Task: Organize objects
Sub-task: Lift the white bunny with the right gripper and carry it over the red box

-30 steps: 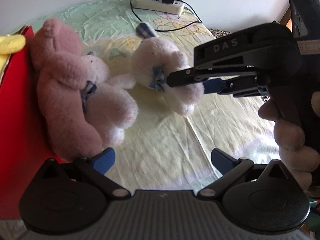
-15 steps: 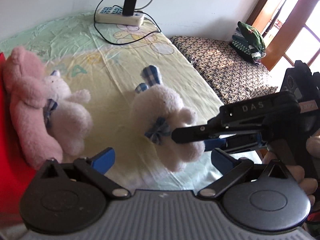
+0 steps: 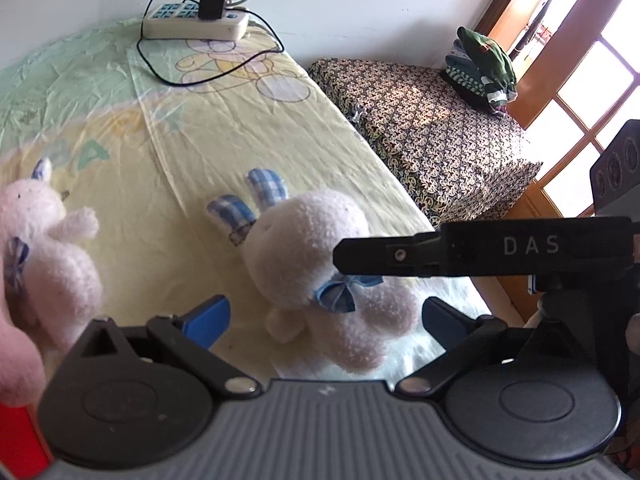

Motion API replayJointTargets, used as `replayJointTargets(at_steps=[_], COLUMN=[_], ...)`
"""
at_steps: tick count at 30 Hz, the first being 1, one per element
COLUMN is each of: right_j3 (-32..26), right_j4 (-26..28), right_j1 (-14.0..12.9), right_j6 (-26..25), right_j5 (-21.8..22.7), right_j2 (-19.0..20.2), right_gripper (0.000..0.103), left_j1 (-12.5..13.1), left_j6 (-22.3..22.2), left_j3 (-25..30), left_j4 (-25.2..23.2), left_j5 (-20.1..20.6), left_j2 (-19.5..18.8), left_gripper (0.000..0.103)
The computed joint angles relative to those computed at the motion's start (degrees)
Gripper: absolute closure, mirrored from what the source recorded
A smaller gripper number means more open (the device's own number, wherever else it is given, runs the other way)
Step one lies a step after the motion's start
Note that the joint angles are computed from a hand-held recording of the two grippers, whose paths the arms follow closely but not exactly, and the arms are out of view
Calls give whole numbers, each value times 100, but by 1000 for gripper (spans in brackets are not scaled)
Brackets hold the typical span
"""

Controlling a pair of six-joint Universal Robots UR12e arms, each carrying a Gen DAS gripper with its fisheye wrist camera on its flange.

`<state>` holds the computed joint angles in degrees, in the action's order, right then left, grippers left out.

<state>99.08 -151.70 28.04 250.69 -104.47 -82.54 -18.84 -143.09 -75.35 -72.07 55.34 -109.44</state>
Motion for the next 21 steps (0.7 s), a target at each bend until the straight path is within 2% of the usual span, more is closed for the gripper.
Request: replayJointTargets(at_steps=[9,13,17,21], right_j3=[207,362,406,603], right_j4=[-533,-739,-756,-1427], right_j1=[-109,-148,-231,-311], right_j6=[217,555,719,1289], right_j5=[63,-48,185,557], right_j2=[-65,-133,-99,-51], right_gripper=[41,41,41,42], left_j1=[-73,-81,-90,-81], left_j6=[-247,-273,-251,-191], left_j3=[181,235,266,276], left_j4=[-156,-235,-291,-344], left_j5=[158,204,246,221], left_j2=[-147,-178,-188,-174], left_gripper=[2,2,2,2])
